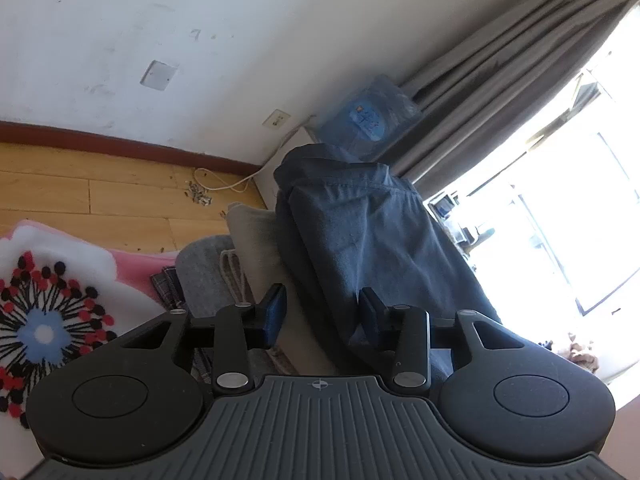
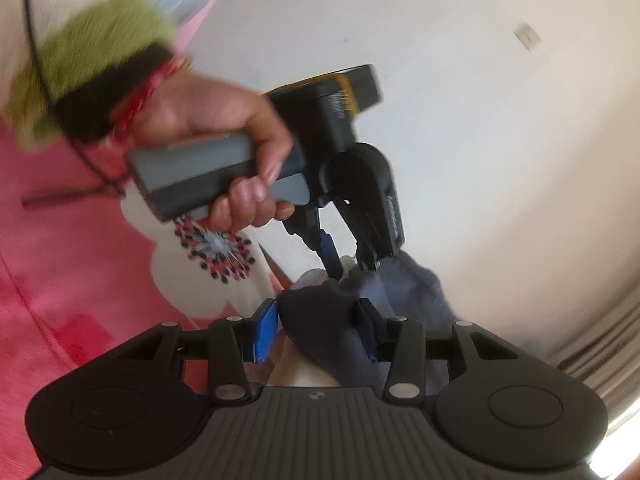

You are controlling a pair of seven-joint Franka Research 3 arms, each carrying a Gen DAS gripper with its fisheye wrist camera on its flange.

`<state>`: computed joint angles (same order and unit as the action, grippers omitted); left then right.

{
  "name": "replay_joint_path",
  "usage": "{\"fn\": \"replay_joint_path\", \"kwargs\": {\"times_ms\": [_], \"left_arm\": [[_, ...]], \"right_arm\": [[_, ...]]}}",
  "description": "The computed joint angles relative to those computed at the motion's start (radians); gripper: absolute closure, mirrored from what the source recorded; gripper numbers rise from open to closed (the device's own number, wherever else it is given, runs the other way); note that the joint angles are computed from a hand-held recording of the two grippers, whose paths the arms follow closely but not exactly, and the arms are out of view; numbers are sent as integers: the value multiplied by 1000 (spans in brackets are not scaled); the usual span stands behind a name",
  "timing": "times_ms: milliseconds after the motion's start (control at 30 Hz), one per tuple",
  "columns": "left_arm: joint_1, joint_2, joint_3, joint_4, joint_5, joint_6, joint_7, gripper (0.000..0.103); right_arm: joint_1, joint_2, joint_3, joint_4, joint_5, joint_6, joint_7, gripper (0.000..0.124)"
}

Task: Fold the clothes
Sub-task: 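Release the trouser bundle with the right tool and withdraw both tools, then pull both open tools back from the clothes stack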

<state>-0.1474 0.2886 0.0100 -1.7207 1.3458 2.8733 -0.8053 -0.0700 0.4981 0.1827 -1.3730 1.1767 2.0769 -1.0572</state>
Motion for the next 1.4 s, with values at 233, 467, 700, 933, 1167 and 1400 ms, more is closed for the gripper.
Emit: {"fn": "replay_joint_path", "kwargs": {"times_ms": [233,467,700,933,1167,1400], "left_arm": [[4,-6,6,-11,75,13,-99,67],[13,-18,-9,-23,121,8,-147,67],[21,-46,-25,-50,220,-41,-279,67],[11,-95,-64,-82,215,-185,-264,66],[-21,-61,-106,40,92,-293,97,60],[-102,34,-161,206,-249,-326,666,34]], "right_arm": [[-8,35,-1,86,-9,-21,63,117],[-36,115,8,204,-130,-84,-24,117],[-72,122,44,156,-73,-60,-194,115],[-109,85,38,73,36,-82,-244,68],[-119,47,-41,55,22,-68,258,67],[-134,52,-119,117,-129,28,1029,66]]}}
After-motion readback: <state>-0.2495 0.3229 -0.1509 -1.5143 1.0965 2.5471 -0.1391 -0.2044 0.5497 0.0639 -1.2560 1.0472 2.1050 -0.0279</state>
